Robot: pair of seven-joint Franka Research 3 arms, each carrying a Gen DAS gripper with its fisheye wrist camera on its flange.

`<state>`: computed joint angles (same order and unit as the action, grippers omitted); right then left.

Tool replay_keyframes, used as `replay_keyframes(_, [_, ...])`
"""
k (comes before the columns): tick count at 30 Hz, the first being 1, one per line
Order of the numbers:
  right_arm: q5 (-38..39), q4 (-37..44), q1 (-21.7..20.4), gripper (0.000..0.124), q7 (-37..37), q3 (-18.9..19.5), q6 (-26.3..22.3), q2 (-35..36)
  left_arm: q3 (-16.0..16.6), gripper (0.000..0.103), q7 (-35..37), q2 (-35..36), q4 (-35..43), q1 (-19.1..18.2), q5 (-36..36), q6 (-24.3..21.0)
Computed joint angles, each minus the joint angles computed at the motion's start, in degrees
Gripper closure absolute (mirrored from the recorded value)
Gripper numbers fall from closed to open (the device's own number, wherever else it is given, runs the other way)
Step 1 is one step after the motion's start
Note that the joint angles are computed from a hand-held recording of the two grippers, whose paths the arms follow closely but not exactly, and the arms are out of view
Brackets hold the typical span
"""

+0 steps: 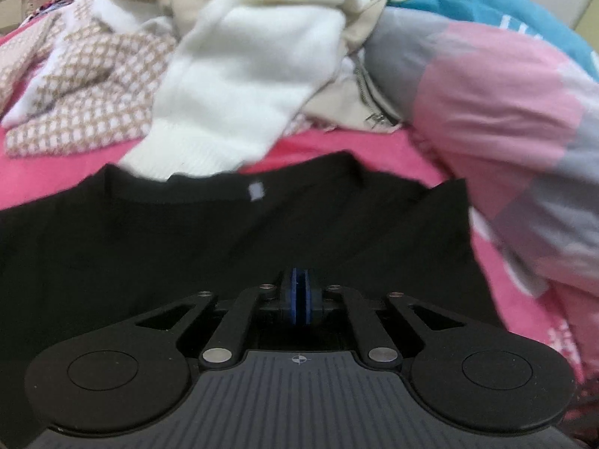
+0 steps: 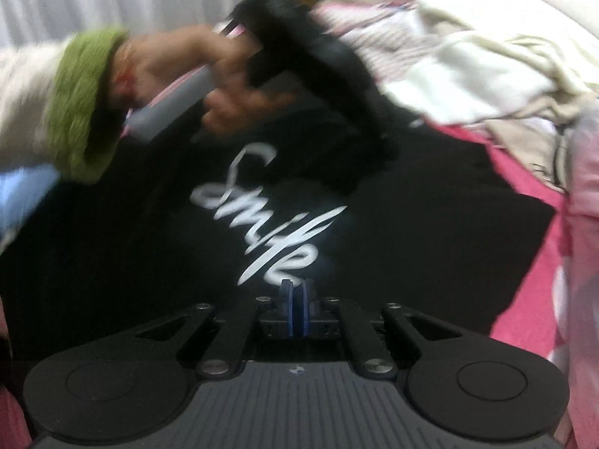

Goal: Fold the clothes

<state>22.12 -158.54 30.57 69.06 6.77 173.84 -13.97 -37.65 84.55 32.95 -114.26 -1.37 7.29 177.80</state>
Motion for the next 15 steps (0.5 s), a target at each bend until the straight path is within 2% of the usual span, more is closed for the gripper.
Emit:
replay_keyframes(1, [-0.43, 0.30, 0.13, 0.114, -0.51, -0.05, -1.85, -0.20, 0.66, 0.086, -0.30, -0.52, -0.90, -0.38, 0.15, 1.81])
replay_keyframes(3, [1.20, 0.31, 1.15, 0.110, -1.85, -1.44, -6.97, -2.46, 5.78, 0.078, -3.26, -3.09, -3.06, -4.53, 1.24, 6.55])
replay_keyframes(5, [3.23, 0.41, 0.84, 0.104, -2.39, -3.01, -15.80, -6.53, 9.96, 0.077, -5.77, -5.14, -5.20, -7.95, 2.02, 11.72])
replay_keyframes(6, [3.22, 0.41, -0.25, 0.100, -2.05, -3.35, -20.89, -8.99, 9.94, 0.076, -6.43, -5.60, -6.04, -7.74, 2.77, 13.53])
replay_keyframes(8, [0.87, -0.30, -4.05, 0.098, 1.76, -2.25, -28.86, -14.23, 8.30, 0.074, -7.28, -6.56, -8.30, -5.89, 5.53, 17.04])
replay_keyframes(10, [-0.90, -1.62, -7.87, 0.097, 7.61, -0.99, -33.18, -19.18, 2.03, 0.073, -7.72, -6.07, -10.24, 0.34, 12.61, 17.63])
replay_keyframes(11, [-1.85, -2.65, -9.72, 0.097, 10.98, -0.02, -33.59, -21.45, -1.25, 0.073, -7.88, -5.53, -11.03, 3.56, 16.36, 17.55])
replay_keyframes(13, [-5.91, -5.44, -13.27, 0.097, 18.07, 4.13, -30.47, -24.92, -7.94, 0.072, -7.72, -3.57, -12.21, 9.93, 24.09, 16.26])
replay_keyframes(14, [-8.16, -6.94, -14.37, 0.097, 21.06, 6.41, -27.35, -25.53, -10.22, 0.072, -7.03, -2.25, -12.50, 11.67, 27.43, 15.14])
replay_keyframes(15, [-10.50, -8.38, -15.50, 0.097, 24.14, 8.78, -23.93, -25.73, -10.70, 0.072, -6.19, -1.88, -12.90, 11.73, 29.88, 14.66])
